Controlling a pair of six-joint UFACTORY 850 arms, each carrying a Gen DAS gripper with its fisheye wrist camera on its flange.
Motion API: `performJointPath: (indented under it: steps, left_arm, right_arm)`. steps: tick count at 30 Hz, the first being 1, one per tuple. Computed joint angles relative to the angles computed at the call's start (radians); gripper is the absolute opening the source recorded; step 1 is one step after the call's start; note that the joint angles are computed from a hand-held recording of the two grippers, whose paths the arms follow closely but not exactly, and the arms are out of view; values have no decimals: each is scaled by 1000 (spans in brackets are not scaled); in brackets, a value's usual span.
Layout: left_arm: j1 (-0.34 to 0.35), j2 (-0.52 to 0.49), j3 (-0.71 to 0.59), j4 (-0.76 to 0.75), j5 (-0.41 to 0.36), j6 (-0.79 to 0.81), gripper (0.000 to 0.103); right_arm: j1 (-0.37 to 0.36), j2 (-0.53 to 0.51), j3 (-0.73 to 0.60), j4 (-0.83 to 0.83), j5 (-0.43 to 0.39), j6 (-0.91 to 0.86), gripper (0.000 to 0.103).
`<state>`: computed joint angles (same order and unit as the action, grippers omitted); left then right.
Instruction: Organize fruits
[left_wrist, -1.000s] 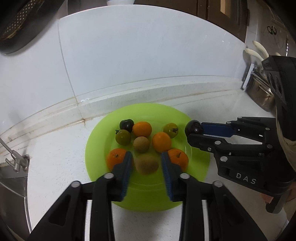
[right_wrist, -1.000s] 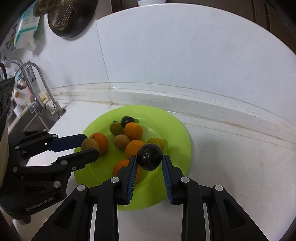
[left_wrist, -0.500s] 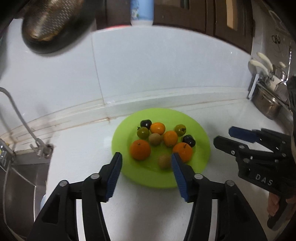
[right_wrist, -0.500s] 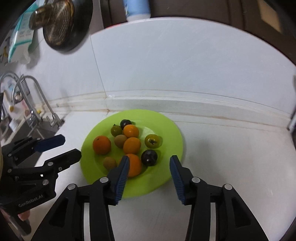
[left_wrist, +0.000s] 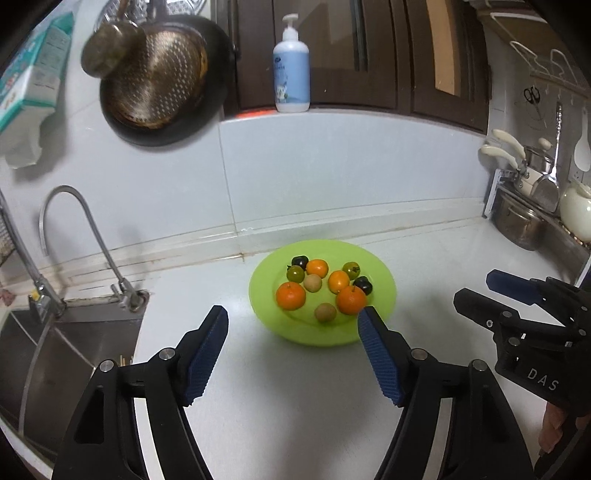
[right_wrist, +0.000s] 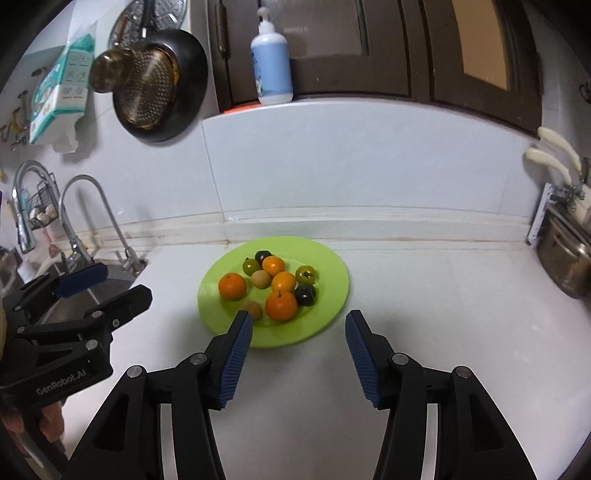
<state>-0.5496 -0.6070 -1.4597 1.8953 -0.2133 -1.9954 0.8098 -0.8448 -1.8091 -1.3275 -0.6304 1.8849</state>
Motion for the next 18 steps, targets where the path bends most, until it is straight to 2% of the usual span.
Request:
performJointPath:
  steps: [5, 18]
  left_arm:
    - [-31, 80, 106, 88, -32, -135, 73]
    - [-133, 261, 333, 78, -175, -220, 86]
  right_arm:
    - [31, 79, 111, -70, -7, 84, 53]
    - [125, 236, 332, -163, -70, 230, 53]
